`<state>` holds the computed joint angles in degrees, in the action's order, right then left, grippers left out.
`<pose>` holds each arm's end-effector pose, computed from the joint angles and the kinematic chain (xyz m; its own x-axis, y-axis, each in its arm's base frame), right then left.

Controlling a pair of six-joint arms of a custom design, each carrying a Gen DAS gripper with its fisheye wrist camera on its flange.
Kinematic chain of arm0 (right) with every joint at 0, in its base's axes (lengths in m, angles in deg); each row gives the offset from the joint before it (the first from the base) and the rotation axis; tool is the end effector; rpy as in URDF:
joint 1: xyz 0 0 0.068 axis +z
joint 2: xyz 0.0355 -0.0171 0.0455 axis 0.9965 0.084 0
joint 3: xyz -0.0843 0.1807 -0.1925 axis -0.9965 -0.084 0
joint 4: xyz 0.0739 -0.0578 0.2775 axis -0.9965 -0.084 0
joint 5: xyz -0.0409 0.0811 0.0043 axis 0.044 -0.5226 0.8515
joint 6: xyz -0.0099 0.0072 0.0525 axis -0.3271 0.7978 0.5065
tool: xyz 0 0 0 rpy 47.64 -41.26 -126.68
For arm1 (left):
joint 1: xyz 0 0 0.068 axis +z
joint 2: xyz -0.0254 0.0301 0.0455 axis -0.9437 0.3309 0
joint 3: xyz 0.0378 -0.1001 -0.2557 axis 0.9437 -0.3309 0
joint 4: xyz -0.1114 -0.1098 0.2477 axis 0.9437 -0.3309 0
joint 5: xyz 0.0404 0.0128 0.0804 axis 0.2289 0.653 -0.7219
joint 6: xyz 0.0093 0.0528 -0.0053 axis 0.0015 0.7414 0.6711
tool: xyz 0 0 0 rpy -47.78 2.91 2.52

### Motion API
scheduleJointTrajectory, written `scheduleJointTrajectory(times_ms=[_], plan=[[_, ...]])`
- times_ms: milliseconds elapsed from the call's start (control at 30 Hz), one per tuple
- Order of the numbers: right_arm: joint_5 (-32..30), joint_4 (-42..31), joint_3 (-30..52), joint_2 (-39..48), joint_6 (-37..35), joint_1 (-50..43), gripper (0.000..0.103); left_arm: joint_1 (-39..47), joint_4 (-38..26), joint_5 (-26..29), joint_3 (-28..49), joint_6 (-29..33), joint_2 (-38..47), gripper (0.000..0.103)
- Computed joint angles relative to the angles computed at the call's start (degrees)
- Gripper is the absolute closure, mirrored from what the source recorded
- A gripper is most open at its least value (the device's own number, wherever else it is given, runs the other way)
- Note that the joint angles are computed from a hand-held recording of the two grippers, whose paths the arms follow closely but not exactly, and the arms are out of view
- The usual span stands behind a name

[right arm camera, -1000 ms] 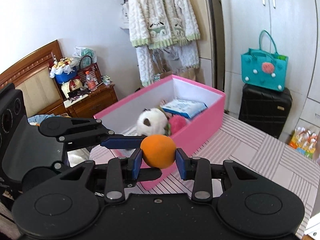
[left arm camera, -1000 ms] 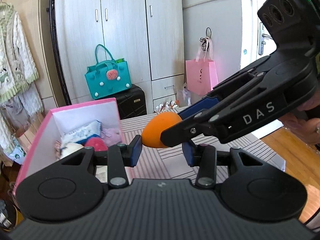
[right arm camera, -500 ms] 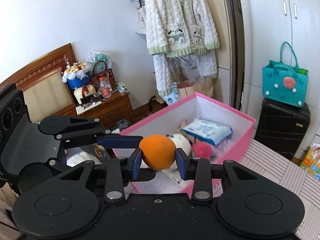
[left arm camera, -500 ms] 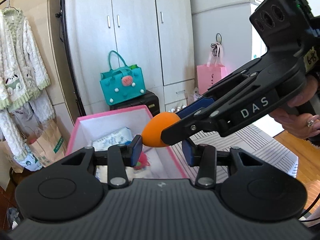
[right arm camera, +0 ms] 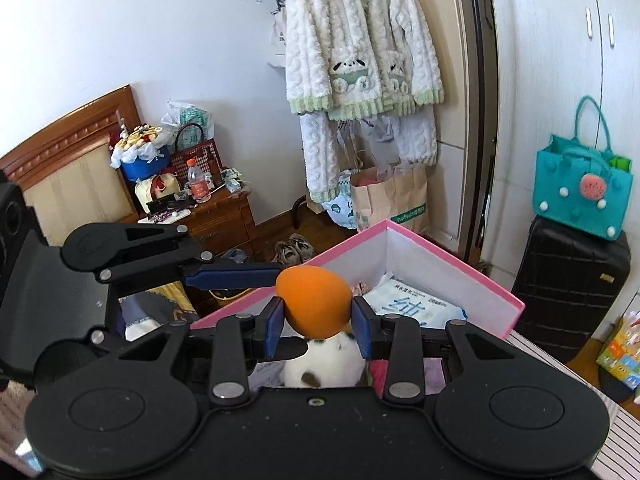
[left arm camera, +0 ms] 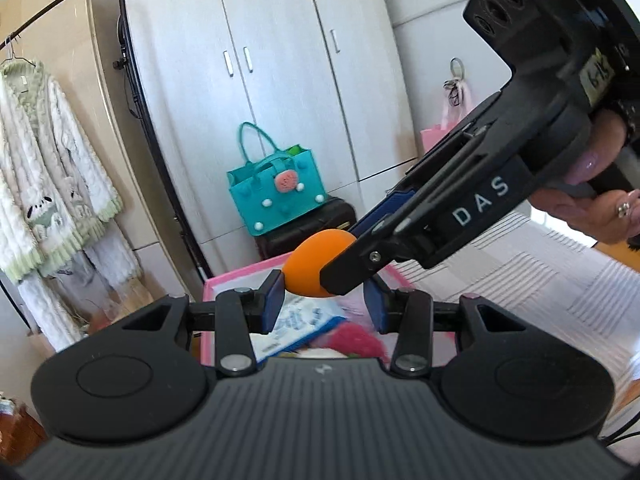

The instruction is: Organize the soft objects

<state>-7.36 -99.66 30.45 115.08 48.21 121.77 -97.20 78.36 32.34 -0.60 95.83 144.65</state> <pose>0.2403 0.1724 0.2630 -0.5989 -0.0803 -0.7968 -0.3427 0.9249 0.1644 0.2587 -0.1415 0.2037 -0.0581 0.4423 -0.8950 0.7645 0.5962 0.2451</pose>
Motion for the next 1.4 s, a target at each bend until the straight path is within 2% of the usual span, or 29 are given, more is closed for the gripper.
scheduleJointTrajectory(times_ms=[167, 333, 433, 500, 700, 967, 1067, 1100, 1133, 1233, 1333, 1400], plan=[[-3.94, 2.46, 2.74, 6.16, 0.46, -4.55, 0.062, 2.25, -3.08, 1.78, 7.55, -1.50, 7.97, 0.061], [-7.15, 4.71, 5.04, 12.70, 1.10, -8.48, 0.062, 4.24, -9.14, 5.40, 17.42, -4.61, 18.11, 0.062], [-9.79, 5.78, 6.07, 16.11, 1.70, -11.28, 0.062, 5.19, -9.38, 8.50, 20.26, -3.58, 22.30, 0.069], [-12.66, 6.67, 6.31, 17.81, 2.21, -13.20, 0.062, 5.20, -10.03, 9.72, 21.19, -3.31, 23.43, 0.070], [-15.61, 8.77, 7.13, 21.30, 2.60, -15.20, 0.062, 3.91, -10.95, 6.07, 22.91, -2.57, 25.50, 0.070], [-10.05, 4.66, 13.17, 28.29, 0.70, -14.76, 0.059, 3.72, -14.62, 1.95, 27.20, -4.24, 29.45, 0.070], [-7.68, 3.84, 13.52, 28.34, -0.39, -14.30, 0.053, 4.57, -16.14, 4.25, 28.82, -5.64, 30.59, 0.070], [-7.21, 4.33, 12.92, 27.66, 0.03, -14.32, 0.046, 4.79, -15.63, 4.81, 28.58, -6.19, 30.50, 0.070], [-7.37, 5.01, 12.12, 26.91, 0.33, -14.56, 0.045, 4.92, -15.27, 5.04, 28.14, -6.15, 30.09, 0.070], [-6.91, 5.83, 8.88, 23.03, 1.48, -14.34, 0.045, 4.71, -13.29, 2.67, 24.68, -5.38, 26.69, 0.069], [-5.43, 5.89, 5.67, 18.91, 2.19, -13.25, 0.045, 3.93, -11.32, -0.72, 20.25, -4.28, 21.96, 0.058], [-3.53, 5.93, 3.01, 15.43, 3.08, -11.83, 0.045, 2.92, -10.49, -3.86, 17.88, -4.31, 19.07, 0.057]])
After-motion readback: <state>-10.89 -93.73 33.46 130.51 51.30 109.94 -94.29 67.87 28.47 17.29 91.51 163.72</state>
